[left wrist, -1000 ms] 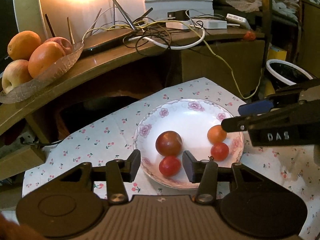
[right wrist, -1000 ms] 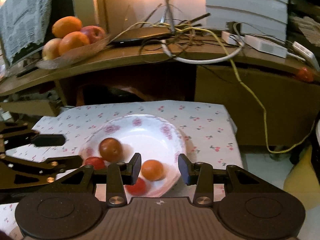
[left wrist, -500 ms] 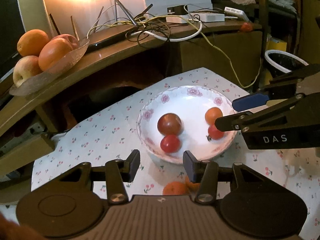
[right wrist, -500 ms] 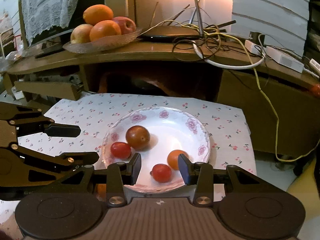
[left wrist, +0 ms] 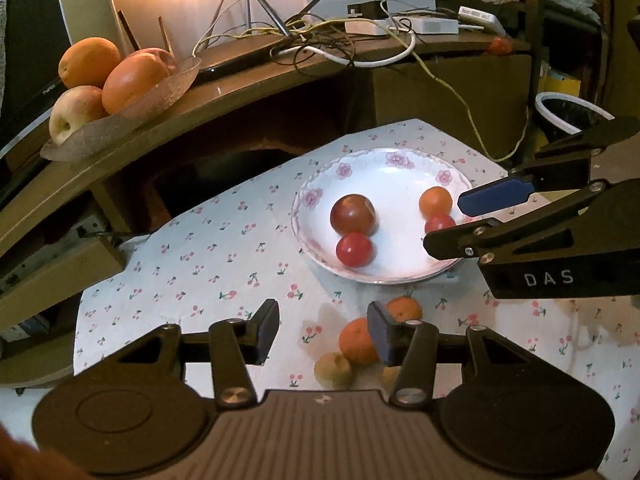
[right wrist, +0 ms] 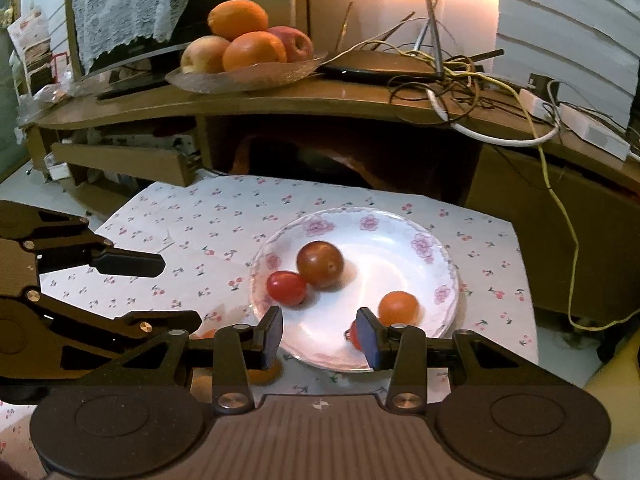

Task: Organize fruits
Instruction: 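Move both open tools back to the remaining fruit beside the plate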

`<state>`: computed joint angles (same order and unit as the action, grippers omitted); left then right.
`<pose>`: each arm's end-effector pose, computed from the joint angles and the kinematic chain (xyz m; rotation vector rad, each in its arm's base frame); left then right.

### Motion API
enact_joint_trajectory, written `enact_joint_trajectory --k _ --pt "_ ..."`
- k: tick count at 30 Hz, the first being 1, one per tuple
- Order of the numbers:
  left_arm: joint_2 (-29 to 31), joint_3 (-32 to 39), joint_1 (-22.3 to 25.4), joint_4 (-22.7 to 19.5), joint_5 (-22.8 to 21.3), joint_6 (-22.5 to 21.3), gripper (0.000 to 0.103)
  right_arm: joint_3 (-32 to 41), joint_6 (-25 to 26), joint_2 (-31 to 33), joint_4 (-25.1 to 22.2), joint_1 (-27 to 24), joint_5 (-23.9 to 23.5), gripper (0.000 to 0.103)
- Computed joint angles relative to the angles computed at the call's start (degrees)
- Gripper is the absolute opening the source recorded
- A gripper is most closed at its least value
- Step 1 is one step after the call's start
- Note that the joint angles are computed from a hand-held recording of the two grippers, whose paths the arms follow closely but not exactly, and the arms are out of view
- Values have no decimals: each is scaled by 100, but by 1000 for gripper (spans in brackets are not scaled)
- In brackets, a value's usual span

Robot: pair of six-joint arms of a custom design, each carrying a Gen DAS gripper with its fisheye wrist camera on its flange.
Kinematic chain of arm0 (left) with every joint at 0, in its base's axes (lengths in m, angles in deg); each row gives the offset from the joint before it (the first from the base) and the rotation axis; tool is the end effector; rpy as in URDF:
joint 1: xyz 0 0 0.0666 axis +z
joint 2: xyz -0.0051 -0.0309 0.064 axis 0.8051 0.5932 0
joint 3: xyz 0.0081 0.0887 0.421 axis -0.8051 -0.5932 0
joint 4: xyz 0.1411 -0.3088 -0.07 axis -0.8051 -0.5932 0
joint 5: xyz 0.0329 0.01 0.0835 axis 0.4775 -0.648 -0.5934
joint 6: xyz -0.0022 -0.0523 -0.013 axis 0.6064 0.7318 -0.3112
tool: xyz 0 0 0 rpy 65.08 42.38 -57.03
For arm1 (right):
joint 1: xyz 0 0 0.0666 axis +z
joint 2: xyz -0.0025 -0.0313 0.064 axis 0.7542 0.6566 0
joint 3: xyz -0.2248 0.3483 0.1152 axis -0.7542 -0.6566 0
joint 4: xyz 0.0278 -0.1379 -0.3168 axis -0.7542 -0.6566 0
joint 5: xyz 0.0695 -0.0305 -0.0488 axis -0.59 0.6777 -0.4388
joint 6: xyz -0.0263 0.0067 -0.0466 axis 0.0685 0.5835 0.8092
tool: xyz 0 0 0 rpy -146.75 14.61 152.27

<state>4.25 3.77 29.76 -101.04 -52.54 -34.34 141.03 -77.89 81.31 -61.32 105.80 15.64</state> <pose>0.3536 -0.1667 0.4020 1.1463 2.0961 -0.2762 0.2665 0.3640 0.4077 0.1521 2.3186 -0.0753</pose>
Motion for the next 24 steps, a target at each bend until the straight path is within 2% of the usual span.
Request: enact_joint_trajectory --k 6,12,24 --pt "-28 -94 148 -78 70 -312 54 56 160 88 60 40 -135 41" --pt "19 -191 292 -246 120 -703 54 -138 156 45 167 108 -474 41" --pt "72 -193 483 -522 308 -1192 54 -254 982 184 1003 153 -1293 41"
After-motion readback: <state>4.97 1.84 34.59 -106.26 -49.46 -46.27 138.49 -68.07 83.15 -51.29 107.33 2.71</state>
